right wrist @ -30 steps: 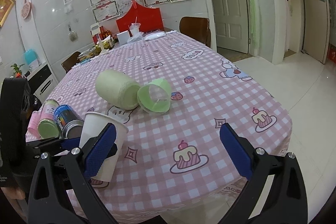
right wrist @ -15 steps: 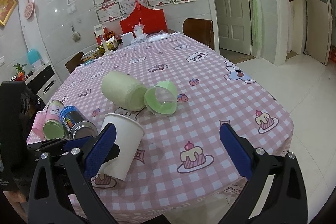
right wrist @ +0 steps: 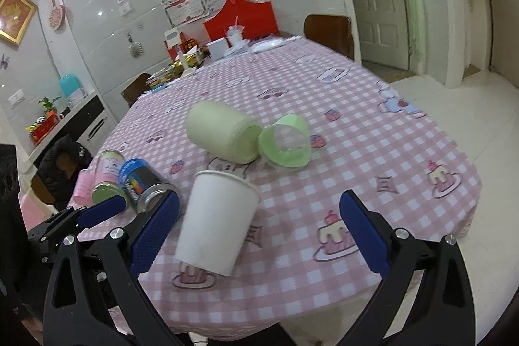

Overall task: Flip cup upside down
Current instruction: 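Lift the white paper cup with the right gripper and rotate it, then lower the cup onto the tablecloth with the right gripper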

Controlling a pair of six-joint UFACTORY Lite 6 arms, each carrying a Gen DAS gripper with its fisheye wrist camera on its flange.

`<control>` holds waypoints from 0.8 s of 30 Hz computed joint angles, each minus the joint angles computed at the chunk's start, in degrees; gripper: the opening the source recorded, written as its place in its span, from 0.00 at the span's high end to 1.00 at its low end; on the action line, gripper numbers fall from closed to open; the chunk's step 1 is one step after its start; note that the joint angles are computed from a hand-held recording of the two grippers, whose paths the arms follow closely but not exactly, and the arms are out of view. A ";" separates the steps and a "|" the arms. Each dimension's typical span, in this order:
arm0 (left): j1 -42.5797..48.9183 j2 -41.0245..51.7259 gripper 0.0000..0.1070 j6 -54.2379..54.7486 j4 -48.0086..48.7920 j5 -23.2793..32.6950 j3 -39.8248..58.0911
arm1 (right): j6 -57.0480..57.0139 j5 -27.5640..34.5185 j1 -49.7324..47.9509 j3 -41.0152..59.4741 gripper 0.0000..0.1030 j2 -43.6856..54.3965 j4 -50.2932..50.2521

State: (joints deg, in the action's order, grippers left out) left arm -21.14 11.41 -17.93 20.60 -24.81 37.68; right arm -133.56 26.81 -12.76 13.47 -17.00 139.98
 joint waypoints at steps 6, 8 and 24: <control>5.13 -2.70 0.33 1.47 -1.41 -2.96 -3.88 | 17.68 3.33 -0.90 7.94 0.08 11.26 -15.00; 6.61 -2.58 0.33 2.83 -2.43 -3.58 -4.10 | 19.23 2.88 0.28 9.31 0.08 12.88 -14.94; 10.48 3.41 0.33 3.16 -1.73 -7.07 -1.68 | 23.82 -0.74 5.57 20.64 0.08 26.72 -14.73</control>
State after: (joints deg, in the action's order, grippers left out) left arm -10.67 14.82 -14.77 18.87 -31.87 36.00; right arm -109.74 26.07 -7.20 34.11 9.71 125.25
